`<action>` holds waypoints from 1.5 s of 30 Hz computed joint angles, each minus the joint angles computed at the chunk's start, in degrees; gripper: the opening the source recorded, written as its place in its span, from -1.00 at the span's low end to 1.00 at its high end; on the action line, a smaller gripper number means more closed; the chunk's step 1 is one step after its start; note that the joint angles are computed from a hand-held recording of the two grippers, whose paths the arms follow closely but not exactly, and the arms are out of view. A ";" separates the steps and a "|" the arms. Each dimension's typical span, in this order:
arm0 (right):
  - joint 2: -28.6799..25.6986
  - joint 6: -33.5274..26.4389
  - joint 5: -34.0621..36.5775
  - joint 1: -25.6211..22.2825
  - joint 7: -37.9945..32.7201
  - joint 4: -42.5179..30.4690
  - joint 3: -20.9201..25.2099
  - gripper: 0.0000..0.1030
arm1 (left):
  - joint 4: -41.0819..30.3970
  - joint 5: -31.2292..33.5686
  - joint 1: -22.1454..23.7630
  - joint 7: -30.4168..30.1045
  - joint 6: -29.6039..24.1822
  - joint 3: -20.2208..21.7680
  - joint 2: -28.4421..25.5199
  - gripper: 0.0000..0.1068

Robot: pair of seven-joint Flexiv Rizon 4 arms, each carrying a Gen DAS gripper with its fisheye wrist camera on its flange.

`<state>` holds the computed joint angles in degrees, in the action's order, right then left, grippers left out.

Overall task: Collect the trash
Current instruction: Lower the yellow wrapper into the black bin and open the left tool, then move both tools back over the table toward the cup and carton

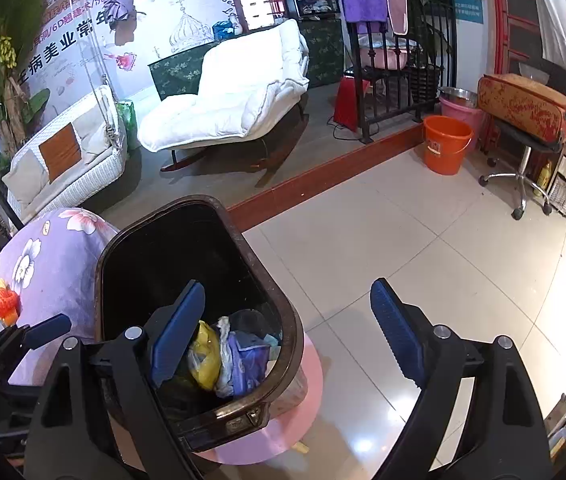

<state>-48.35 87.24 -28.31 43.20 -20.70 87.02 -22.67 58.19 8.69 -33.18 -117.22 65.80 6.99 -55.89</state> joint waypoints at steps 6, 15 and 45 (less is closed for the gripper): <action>-0.22 -0.08 -0.02 -0.29 -0.72 -0.81 0.95 0.67 | 1.43 1.92 -1.24 -0.65 0.78 1.73 1.18 0.65; -0.54 0.83 -0.56 -0.78 -3.59 -2.47 3.34 0.73 | 9.37 4.19 -2.06 -3.04 4.88 3.68 6.04 0.68; -26.29 -36.79 7.35 -6.45 -84.12 -55.50 69.34 0.74 | 38.00 29.88 -14.46 -47.71 -2.31 23.93 28.87 0.70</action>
